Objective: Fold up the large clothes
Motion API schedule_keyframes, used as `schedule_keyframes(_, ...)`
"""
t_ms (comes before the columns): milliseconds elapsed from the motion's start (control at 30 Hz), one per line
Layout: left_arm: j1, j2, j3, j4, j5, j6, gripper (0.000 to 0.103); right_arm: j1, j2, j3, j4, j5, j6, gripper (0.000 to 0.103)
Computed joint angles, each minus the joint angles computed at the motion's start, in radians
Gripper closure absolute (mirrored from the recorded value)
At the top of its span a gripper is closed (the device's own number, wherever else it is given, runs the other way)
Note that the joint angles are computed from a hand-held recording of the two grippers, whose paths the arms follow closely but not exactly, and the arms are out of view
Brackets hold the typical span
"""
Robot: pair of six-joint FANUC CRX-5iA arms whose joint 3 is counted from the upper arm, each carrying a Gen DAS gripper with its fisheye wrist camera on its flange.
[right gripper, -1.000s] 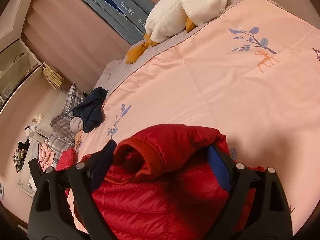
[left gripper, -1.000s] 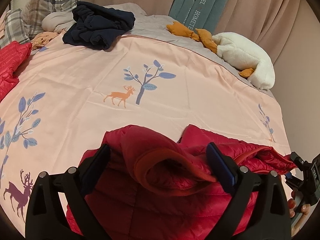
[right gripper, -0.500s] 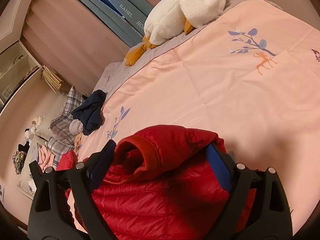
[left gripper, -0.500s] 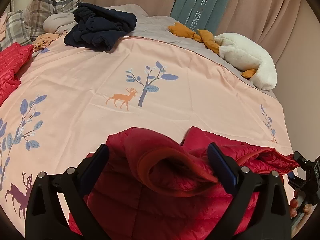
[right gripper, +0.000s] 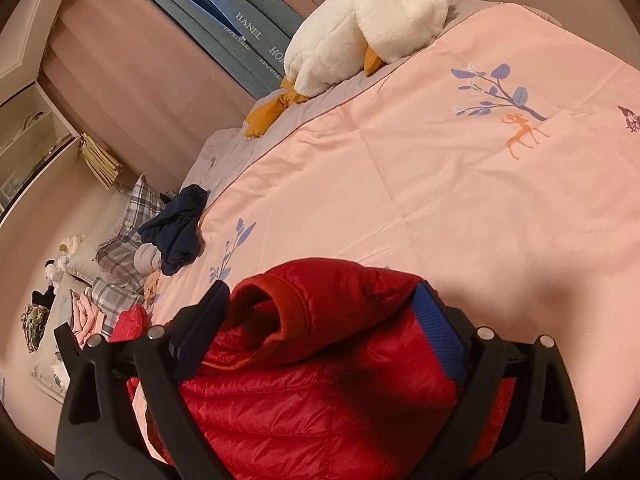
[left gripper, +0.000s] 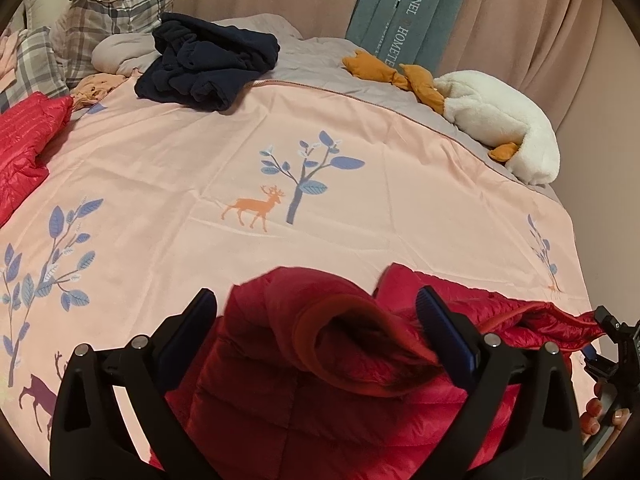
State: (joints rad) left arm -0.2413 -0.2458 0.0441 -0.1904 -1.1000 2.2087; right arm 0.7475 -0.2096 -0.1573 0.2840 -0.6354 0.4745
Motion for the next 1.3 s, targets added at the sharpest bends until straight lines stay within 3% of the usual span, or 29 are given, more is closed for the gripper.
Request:
schedule_keyframes(267, 0.038, -0.024, -0.002, -0.015, -0.004, 0.021, 0.001, 0.001, -0.021, -0.025, 0.066, 0.001, -0.049, 0.009)
schedule_keyframes(433, 0.039, -0.051, -0.010, -0.044, -0.007, 0.047, 0.001, 0.032, -0.058, -0.072, 0.188, -0.021, -0.117, 0.009)
schedule_keyframes(667, 0.019, -0.095, -0.043, -0.031, 0.030, -0.035, 0.001, 0.122, -0.046, -0.051, 0.252, -0.120, 0.034, 0.009)
schedule_keyframes(833, 0.018, -0.072, -0.069, 0.069, 0.078, -0.142, 0.001, 0.158, 0.045, 0.037, 0.167, -0.184, 0.184, 0.009)
schedule_keyframes(967, 0.035, 0.000, -0.060, 0.146, 0.074, -0.209, 0.002, 0.135, 0.129, 0.124, 0.084, -0.237, 0.218, 0.009)
schedule_keyframes(1167, 0.057, 0.124, -0.005, 0.148, -0.014, -0.236, 0.001, 0.081, 0.247, 0.240, 0.007, -0.361, 0.245, 0.010)
schedule_keyframes(1233, 0.066, 0.154, 0.005, 0.134, -0.039, -0.221, 0.001, 0.073, 0.262, 0.243, 0.015, -0.361, 0.239, 0.010)
schedule_keyframes(1300, 0.105, 0.156, -0.026, 0.188, -0.025, -0.229, 0.001, 0.061, 0.265, 0.242, -0.002, -0.352, 0.237, 0.010)
